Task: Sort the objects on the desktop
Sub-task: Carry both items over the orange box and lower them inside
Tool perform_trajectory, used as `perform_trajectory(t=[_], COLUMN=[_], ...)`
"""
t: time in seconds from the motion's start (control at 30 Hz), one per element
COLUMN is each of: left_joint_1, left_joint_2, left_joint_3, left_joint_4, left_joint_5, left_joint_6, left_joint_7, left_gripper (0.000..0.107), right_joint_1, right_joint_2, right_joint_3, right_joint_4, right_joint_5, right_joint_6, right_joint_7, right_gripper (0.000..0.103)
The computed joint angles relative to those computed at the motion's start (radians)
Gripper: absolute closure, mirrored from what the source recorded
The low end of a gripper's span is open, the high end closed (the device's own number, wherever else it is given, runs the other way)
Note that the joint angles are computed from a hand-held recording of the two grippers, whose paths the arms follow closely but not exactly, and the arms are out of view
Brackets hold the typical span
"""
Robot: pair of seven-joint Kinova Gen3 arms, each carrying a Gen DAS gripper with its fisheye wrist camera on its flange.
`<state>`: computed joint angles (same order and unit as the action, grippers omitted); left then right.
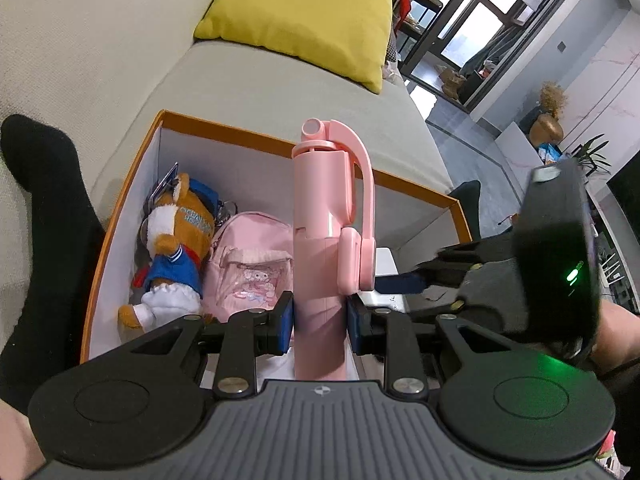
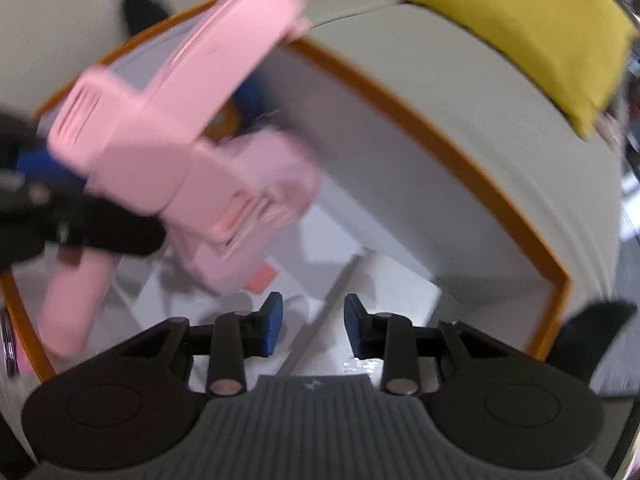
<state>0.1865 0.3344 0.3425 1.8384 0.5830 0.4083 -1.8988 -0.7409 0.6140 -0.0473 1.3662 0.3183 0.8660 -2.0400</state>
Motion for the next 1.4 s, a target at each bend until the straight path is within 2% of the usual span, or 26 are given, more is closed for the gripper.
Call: perform_trajectory(t=[0.07,0.1,0.13,0.2,0.23,0.33,0.43,0.5,0.6,0.67,0.7,0.83,0.93,1.0,1.07,1.1,1.17,1.27,1.33,1.4], left_joint_1=[-0.002,-0.004,-0.008,-0.010,-0.011,-0.013,-0.021,-0.016,-0.009,-0.010,-0.016,-0.024,0.009,0.027,0.025,0.012,0.007,0.046,0.063,0.017], left_joint_2=[0.001,0.002,0.003,0.005,0.006,0.010,0.016,0.019,0.021,0.023,0.025,0.034,0.040,0.043,0.053,0.061,0.074,0.082,0.090,0.104], left_joint_3=[0.001,0.003,0.007,0.010,0.010,0.012,0.018,0.013,0.007,0.010,0.016,0.025,-0.003,-0.015,-0.007,0.007,0.018,-0.001,-0.008,0.039], left_joint_4=[0.000,0.001,0.003,0.003,0.003,0.002,0.000,-0.003,-0.008,-0.010,-0.010,-0.015,-0.027,-0.038,-0.052,-0.057,-0.073,-0.089,-0.097,-0.089], left_joint_5=[0.002,0.004,0.009,0.014,0.015,0.020,0.032,0.031,0.025,0.026,0.032,0.048,0.018,-0.005,-0.007,0.003,0.015,-0.010,-0.027,0.012], left_joint_6=[0.000,-0.002,-0.004,-0.004,-0.004,0.003,0.009,0.010,0.016,0.020,0.022,0.024,0.026,0.036,0.051,0.060,0.079,0.077,0.077,0.074], left_joint_7=[-0.003,-0.007,-0.014,-0.021,-0.024,-0.030,-0.043,-0.042,-0.038,-0.043,-0.053,-0.084,-0.049,-0.021,-0.016,-0.028,-0.038,-0.012,0.005,-0.040], left_gripper=[0.077,0.077,0.077,0.077,0.077,0.077,0.077,0.077,0.077,0.077,0.077,0.077,0.077,0.077,0.077,0.077,0.077,0.077,0.077,0.077], right_joint_1=[0.077,0.100,0.110,0.082,0.075,0.088,0.072,0.073,0.104,0.094,0.088,0.084,0.077,0.050,-0.005,-0.011,0.028,0.116,0.138,0.168], right_joint_2=[0.022,0.030,0.037,0.055,0.060,0.060,0.055,0.047,0.035,0.019,0.007,-0.081,-0.141,-0.175,-0.178,-0.184,-0.235,-0.281,-0.293,-0.294], right_joint_3=[-0.072,-0.084,-0.085,-0.045,-0.036,-0.026,0.004,0.013,0.003,0.008,0.011,0.010,0.013,0.032,0.078,0.077,0.054,-0.020,-0.048,-0.070], right_joint_4=[-0.029,-0.039,-0.046,-0.063,-0.065,-0.054,-0.035,-0.011,0.009,0.026,0.039,0.138,0.199,0.228,0.214,0.224,0.280,0.324,0.334,0.338], right_joint_5=[-0.066,-0.105,-0.130,-0.132,-0.123,-0.136,-0.102,-0.080,-0.101,-0.085,-0.077,-0.061,-0.043,-0.004,0.050,0.066,0.083,0.007,-0.033,-0.084], right_joint_6=[0.019,0.023,0.028,0.055,0.061,0.049,0.032,0.002,-0.030,-0.044,-0.055,-0.146,-0.190,-0.190,-0.187,-0.183,-0.224,-0.293,-0.316,-0.339], right_joint_7=[0.077,0.106,0.124,0.125,0.118,0.108,0.078,0.064,0.049,0.041,0.033,-0.015,-0.056,-0.126,-0.205,-0.239,-0.263,-0.212,-0.190,-0.154], right_gripper=[0.079,0.083,0.084,0.086,0.092,0.093,0.094,0.100,0.100,0.097,0.091,0.091,0.091,0.091,0.091,0.091,0.090,0.090,0.086,0.084])
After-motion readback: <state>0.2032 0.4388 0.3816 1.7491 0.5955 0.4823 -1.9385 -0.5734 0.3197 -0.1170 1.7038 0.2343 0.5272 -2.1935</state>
